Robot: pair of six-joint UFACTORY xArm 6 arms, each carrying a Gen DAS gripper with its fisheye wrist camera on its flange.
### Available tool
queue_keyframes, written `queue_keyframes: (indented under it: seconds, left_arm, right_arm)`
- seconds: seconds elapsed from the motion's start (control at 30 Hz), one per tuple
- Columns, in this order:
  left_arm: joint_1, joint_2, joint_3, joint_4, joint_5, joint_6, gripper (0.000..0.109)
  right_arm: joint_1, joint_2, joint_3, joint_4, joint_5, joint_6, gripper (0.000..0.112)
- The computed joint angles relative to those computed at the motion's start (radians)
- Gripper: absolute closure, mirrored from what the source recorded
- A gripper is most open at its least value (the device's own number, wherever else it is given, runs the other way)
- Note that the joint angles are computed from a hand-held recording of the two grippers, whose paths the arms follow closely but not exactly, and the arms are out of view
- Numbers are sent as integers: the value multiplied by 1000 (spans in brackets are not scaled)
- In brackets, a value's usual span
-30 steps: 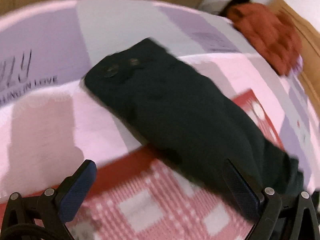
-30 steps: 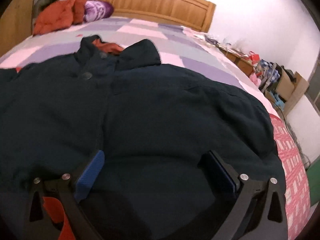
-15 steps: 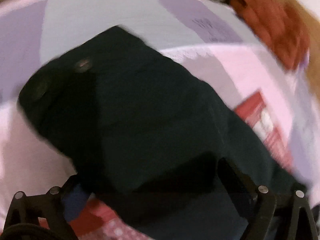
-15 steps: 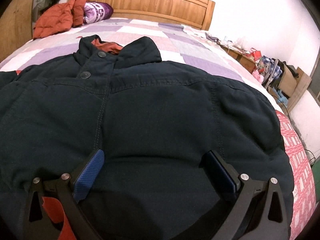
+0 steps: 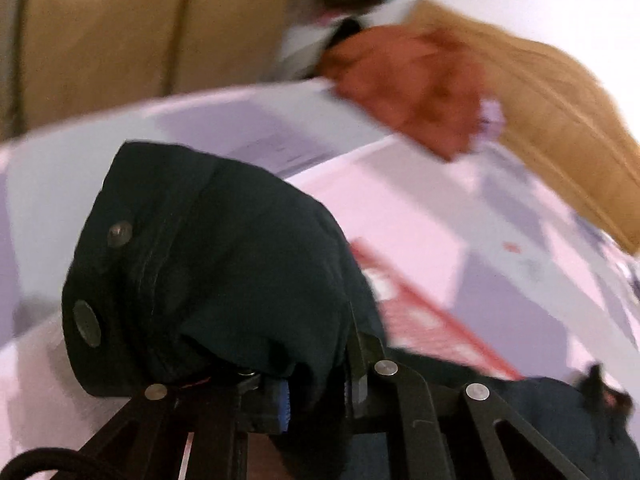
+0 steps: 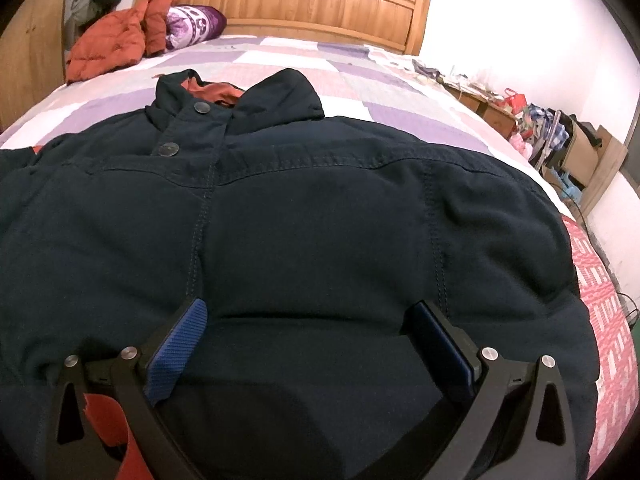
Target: Fold large clothes
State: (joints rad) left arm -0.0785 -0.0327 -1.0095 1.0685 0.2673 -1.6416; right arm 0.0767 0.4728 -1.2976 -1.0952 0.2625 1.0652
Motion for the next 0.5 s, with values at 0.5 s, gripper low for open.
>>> queue_keyframes:
  seconds: [0.5]
  left_arm:
    - [-518,477,-666,-409,68,591,96]
  right_arm:
    - [-49,-184,143,-31,-92,-38,12]
